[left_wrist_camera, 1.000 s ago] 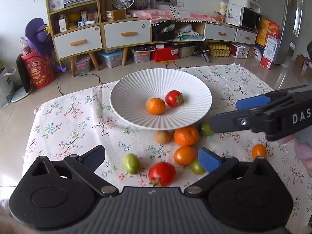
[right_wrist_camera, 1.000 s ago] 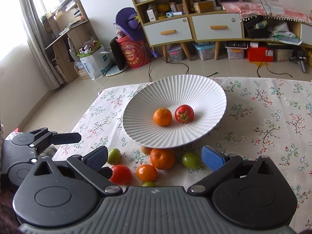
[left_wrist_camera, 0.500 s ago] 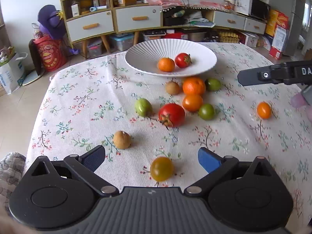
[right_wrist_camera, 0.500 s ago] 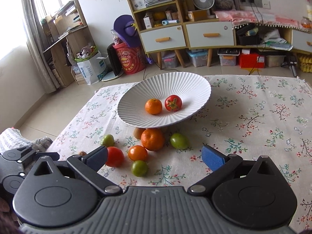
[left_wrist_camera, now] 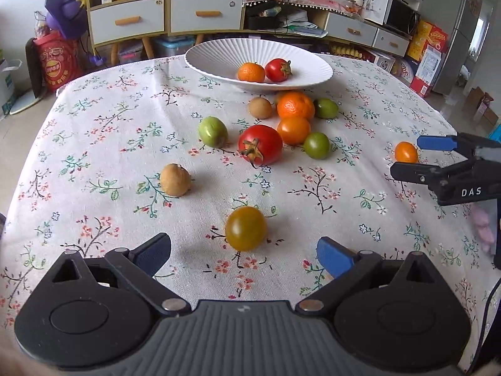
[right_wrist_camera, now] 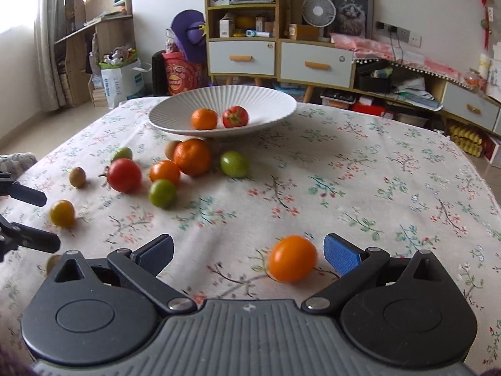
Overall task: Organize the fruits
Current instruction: 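Grasp the orange tomato with the right tool while the left tool grasps the dark-yellow tomato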
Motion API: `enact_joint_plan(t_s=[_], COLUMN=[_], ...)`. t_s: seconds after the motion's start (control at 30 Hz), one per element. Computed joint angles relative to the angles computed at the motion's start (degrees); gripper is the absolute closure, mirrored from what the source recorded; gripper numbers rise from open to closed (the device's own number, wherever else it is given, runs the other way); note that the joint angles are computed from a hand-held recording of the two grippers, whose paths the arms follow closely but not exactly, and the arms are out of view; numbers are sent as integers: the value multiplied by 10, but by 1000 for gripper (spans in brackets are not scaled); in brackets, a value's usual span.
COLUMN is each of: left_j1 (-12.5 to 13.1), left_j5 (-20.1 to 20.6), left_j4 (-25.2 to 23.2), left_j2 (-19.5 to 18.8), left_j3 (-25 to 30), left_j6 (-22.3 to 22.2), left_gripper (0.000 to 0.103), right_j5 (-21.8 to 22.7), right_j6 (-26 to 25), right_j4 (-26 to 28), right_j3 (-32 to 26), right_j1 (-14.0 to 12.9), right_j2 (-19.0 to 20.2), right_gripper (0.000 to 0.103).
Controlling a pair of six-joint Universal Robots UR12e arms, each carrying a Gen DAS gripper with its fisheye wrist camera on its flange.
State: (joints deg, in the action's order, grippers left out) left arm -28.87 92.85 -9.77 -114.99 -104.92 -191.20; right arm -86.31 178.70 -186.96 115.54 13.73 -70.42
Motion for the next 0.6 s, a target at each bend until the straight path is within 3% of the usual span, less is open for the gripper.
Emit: enact_joint_plan(t_s=[0.2, 0.3, 0.47, 0.6], left_j1=[4, 7, 10, 11], left_j5=[-4, -14, -32, -40], left_j4=[18, 26, 27, 25], left_j2=[-5, -5, -3, -3], left_j3=[-2, -1, -3, -3], left_j6=[-22, -29, -30, -28], left_gripper=[18, 28, 51, 62], right_j5=[0, 1, 13, 17], right_j6=[31, 25, 32, 39], right_j4=[44, 36, 37, 42], right_j3=[-5, -1, -2, -5], right_j1=[-9, -9, -13, -15], right_j2=[0, 0, -2, -1], right_gripper=[10, 16, 37, 54])
